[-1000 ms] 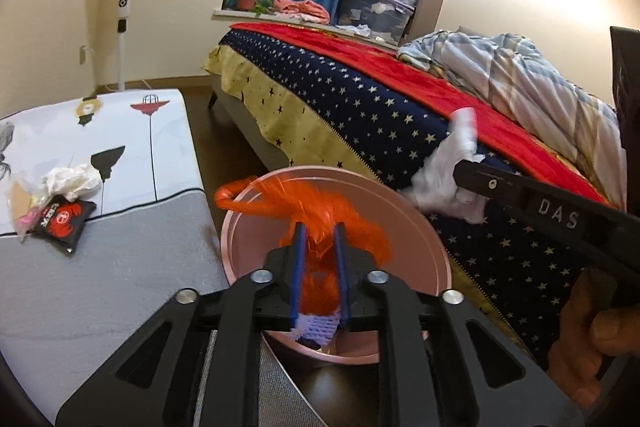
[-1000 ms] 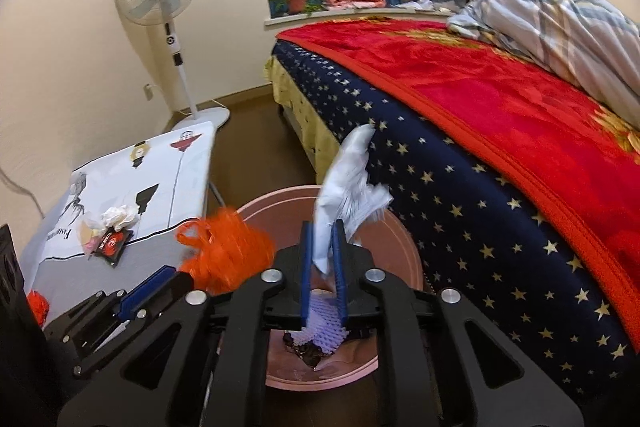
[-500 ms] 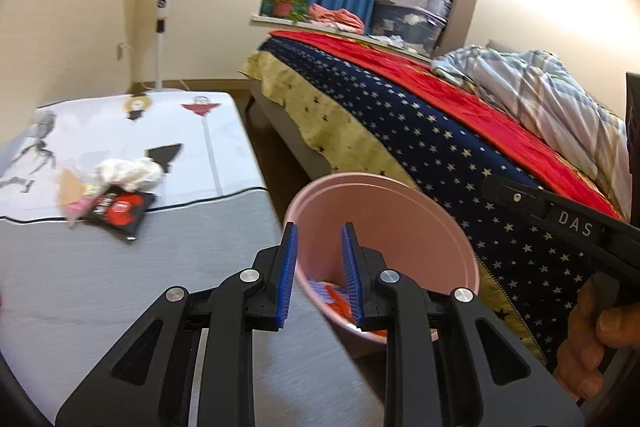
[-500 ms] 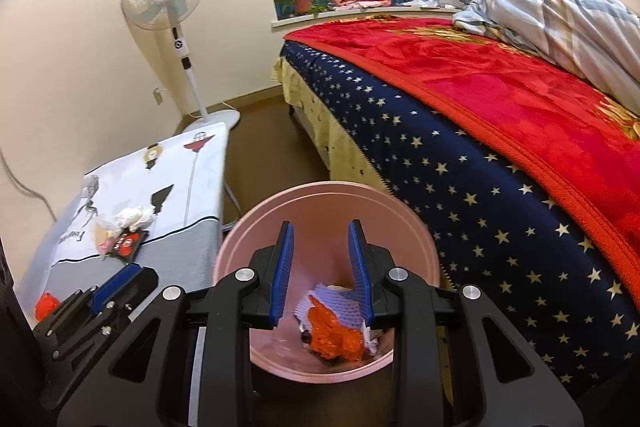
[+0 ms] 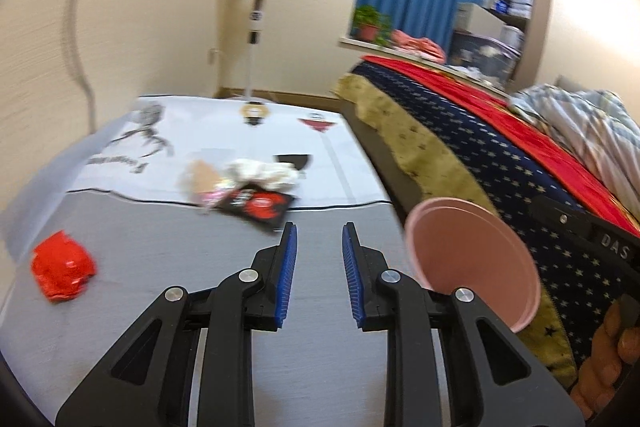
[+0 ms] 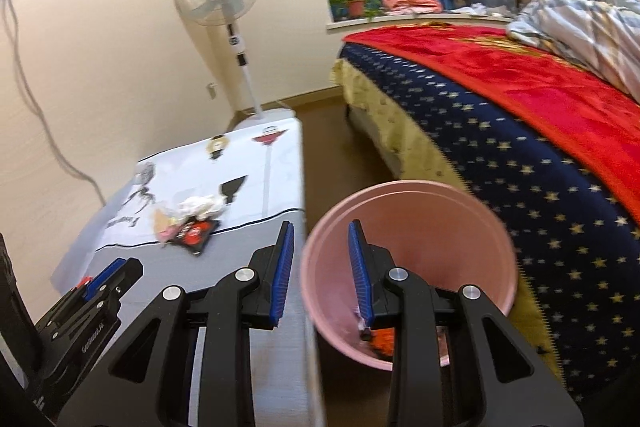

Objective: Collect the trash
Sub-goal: 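Move both open tools back over the table toward the red plastic bag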

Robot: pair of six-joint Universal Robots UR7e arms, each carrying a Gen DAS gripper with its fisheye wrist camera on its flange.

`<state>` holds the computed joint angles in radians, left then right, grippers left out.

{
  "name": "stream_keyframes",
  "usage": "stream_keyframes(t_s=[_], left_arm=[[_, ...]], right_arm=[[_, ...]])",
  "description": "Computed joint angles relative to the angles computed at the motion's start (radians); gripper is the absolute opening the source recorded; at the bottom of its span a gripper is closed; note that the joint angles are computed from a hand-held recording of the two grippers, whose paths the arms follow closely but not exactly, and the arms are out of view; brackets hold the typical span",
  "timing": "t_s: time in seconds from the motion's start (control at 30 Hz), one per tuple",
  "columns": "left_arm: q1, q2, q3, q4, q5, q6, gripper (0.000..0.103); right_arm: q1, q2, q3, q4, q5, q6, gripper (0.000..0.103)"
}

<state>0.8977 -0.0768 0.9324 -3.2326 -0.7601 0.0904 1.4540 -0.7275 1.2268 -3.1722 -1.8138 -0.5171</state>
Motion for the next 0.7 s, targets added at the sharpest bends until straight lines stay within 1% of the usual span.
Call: stream_keyframes(t_s=[0.03, 0.1, 0.23, 0.33, 0.43, 0.63, 0.7], left_arm=[[0.002, -0.002, 0.004, -0.009, 0.014, -0.004, 0.024], [0.006, -0.008, 0.013, -0.03, 0.047, -0.011, 0.024], [0.014, -0.013, 0.025, -0.075, 0.127, -0.02, 0.024], [0.021, -0.016, 0.032, -0.114, 0.195, -0.034, 0.024], [0.03, -0.018, 0.034, -0.138, 0.246, -0.052, 0.034], [0.041, -0.002, 0.002, -0.175, 0.335, -0.026, 0.037], [0.043, 0.007, -0.015, -0.193, 0.367, -0.014, 0.045]], right_arm=[[0.002, 0.004, -0.002, 0.012, 0.011, 0.001, 0.028], [0.005, 0.013, -0.008, 0.036, 0.04, 0.004, 0.022], [0.011, 0.043, -0.037, 0.079, 0.085, 0.008, 0.021], [0.011, 0.073, -0.076, 0.126, 0.114, 0.034, 0.021], [0.014, 0.107, -0.122, 0.173, 0.133, 0.054, 0.021], [0.016, 0.184, -0.224, 0.256, 0.147, 0.077, 0.021], [0.018, 0.212, -0.262, 0.286, 0.15, 0.086, 0.021]])
